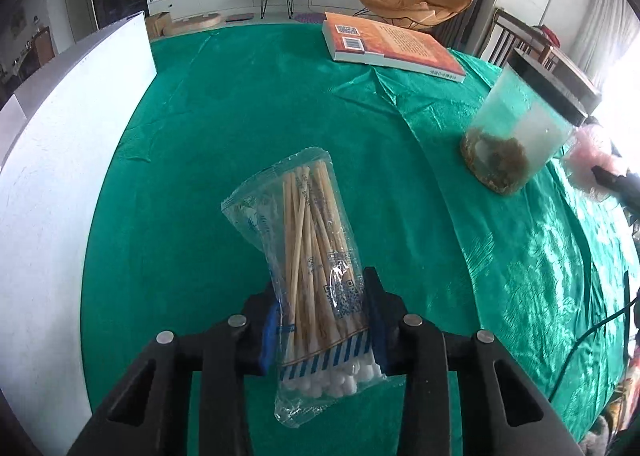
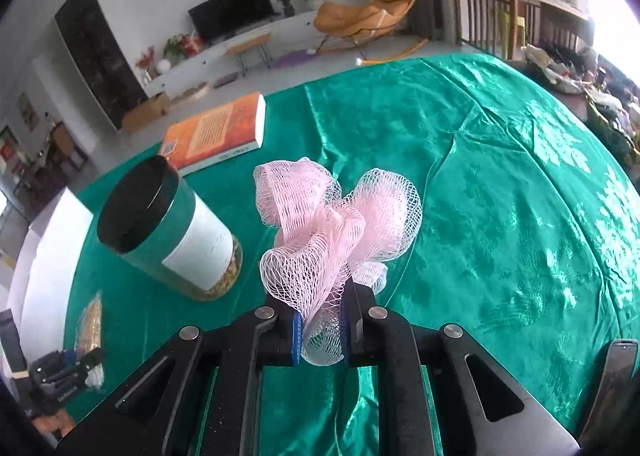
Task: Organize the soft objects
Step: 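Grasp the cotton swab pack with the left gripper and lift it, then carry the swab pack and pink puff over the white box and release them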
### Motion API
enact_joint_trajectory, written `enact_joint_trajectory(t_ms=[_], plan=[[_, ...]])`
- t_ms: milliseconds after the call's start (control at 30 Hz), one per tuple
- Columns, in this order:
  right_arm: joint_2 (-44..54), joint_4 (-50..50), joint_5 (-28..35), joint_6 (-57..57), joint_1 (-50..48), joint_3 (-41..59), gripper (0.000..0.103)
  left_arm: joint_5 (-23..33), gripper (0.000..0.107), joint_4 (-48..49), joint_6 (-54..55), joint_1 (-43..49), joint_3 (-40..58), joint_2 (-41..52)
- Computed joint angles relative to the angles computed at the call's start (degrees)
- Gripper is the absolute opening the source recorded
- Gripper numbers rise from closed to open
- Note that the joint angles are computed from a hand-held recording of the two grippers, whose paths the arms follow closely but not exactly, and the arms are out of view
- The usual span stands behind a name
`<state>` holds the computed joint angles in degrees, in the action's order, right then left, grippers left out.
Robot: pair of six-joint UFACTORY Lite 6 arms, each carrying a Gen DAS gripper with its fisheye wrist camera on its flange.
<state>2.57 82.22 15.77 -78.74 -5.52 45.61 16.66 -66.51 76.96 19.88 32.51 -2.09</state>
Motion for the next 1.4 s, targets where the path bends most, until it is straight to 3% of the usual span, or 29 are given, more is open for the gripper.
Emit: enact_joint_trajectory(t_ms=[167,233,367,500,733,900,1033,1200,1233,1300,1333,1367,1400], plan=[[14.4,-23.1,-1.0,24.6,1.2,11.1,0.015,4.4,0.036,2.3,-5.2,-0.8,3.8,-0.1],[13.2,-22.0,-0.7,24.7,0.7,10.8,0.016,6.6,0.036,4.0,-7.2,-0.4,5.2,-1.8],[6.6,-9.1,-1.2,14.2,0.8,9.7,0.015,12.8,0.036,8.3,-13.0,2.1,11.1,-3.3],[0.8,-16.8,-0.9,24.2,4.2,13.3,0.016,22.1,0.036,10.5,-16.5,8.1,17.5,-4.9],[-7.7,-43.1,-0.3,53.9,20.6,18.1,0.016,40.3,0.036,12.9,-11.5,28.5,27.4,-6.8],[-7.9,-62.6,-0.3,79.0,39.0,22.3,0.016,51.5,0.036,16.0,-3.7,48.2,36.7,-0.8],[-0.5,-71.2,0.2,92.7,53.2,30.5,0.016,53.4,0.036,19.0,0.8,59.0,45.6,8.4],[14.8,-71.9,1.7,97.8,65.6,45.5,0.016,48.4,0.037,21.3,4.5,65.1,49.5,16.0],[18.3,-72.6,2.5,99.0,67.4,49.1,0.018,46.2,0.04,21.4,5.1,65.6,49.2,16.6],[25.0,-70.3,4.4,97.9,70.1,56.0,0.034,43.7,0.055,21.7,6.2,66.6,48.9,17.8],[28.6,-66.3,6.4,94.7,70.7,60.0,0.058,43.4,0.077,21.3,6.7,67.3,48.9,18.4],[31.5,-62.5,8.2,91.9,71.1,62.9,0.074,43.4,0.095,20.1,7.9,68.4,48.6,18.6],[33.5,-61.2,9.2,91.2,71.5,64.8,0.074,43.1,0.099,18.1,10.1,69.9,48.1,18.7]])
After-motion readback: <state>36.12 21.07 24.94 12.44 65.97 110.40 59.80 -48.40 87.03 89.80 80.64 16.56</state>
